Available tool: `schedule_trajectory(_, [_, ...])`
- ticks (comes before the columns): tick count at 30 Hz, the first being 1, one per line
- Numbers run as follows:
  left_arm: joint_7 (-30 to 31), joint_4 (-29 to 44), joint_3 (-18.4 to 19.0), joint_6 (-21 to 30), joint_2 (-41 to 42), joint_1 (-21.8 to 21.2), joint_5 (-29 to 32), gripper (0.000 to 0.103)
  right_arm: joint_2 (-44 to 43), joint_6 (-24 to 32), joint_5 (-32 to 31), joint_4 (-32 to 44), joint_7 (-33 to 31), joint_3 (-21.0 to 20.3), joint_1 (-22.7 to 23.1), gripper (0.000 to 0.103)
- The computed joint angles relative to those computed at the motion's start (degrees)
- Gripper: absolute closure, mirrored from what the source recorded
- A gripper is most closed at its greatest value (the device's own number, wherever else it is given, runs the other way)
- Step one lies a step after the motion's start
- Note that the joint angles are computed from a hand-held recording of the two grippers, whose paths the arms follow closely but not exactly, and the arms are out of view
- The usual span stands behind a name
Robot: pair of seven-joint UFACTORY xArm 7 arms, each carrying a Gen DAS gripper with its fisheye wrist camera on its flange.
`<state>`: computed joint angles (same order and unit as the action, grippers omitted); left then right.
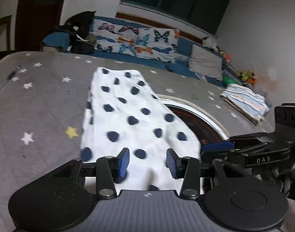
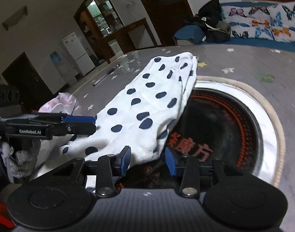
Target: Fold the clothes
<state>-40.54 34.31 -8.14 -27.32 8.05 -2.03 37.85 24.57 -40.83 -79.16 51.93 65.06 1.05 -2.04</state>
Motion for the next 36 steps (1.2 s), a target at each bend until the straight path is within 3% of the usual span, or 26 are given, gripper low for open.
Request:
schedule_trajectory(3, [1.4, 0.5, 0.5, 1.3, 0.4, 0.0, -1.3, 0.070, 0.9, 1.0, 1.1, 0.5, -1.6, 0.5, 0.6, 0.067])
schedule_trajectory(4, [2.0, 0.7, 0.6, 1.7, 0.6, 0.1, -1.9, 0.074, 1.1, 1.5, 0.9, 0.8, -1.4, 0.6, 0.7, 0.079])
schedule_trajectory(7, [5.2, 0.9, 0.8, 2.6, 1.4, -0.2, -4.2, 0.079, 0.5, 2.7, 1.2, -0.1, -1.7, 0.8, 0.9, 0.098])
schedule_trajectory(10, [9.0, 0.9, 1.0, 3.2, 2.0, -0.8, -7.8, 0.087, -3.0, 4.4, 4.7, -3.8, -6.2, 1.0, 0.9, 0.099])
schedule_trajectory(11, [12.5, 0.6, 2.0, 3.5, 2.4, -2.6, -11.6, 0.089, -4.2, 5.1, 5.6, -4.8, -7.4, 1.2, 0.8, 0.099])
schedule_trajectory(15, [18.5, -0.4, 2.3, 2.5, 2.7, -3.5, -17.6, 0.093, -6.4, 9.3, 3.8, -5.8, -6.3, 2.3, -0.2, 0.099])
schedule_trajectory(18, [19.5, -0.8, 1.7, 2.5, 2.2, -2.3, -18.0, 0.093, -7.1, 11.8, 3.6, -6.2, -5.5, 3.1, -0.3, 0.095])
schedule_trajectory(20, [20.2, -1.6, 2.1, 2.6, 1.0, -2.2, -18.6, 0.092, -9.5, 13.4, 6.6, -8.0, -8.4, 3.3, 0.3, 0.092])
schedule_trajectory(24, [10.1, -3.8, 0.0, -0.4, -2.1, 3.6, -4.1, 0.092, -14.3, 15.6, 15.0, -12.1, -17.1, 4.4, 1.5, 0.086])
schedule_trajectory(29, [0.7, -5.3, 2.3, -3.9, -4.0, 3.5, 10.7, 0.092, -14.3, 14.6, 13.0, -11.2, -15.2, 7.6, 2.0, 0.072])
schedule_trajectory(33, [3.2, -7.7, 3.8, -3.2, -4.7, 1.4, 9.4, 0.092, -12.1, 14.3, 13.1, -10.3, -15.0, 8.9, 3.7, 0.069])
schedule_trajectory(36, [5.6, -9.7, 4.8, -2.9, -5.1, 1.1, 7.3, 0.089, -11.7, 17.3, 13.7, -10.7, -16.3, 10.0, 4.9, 0.069])
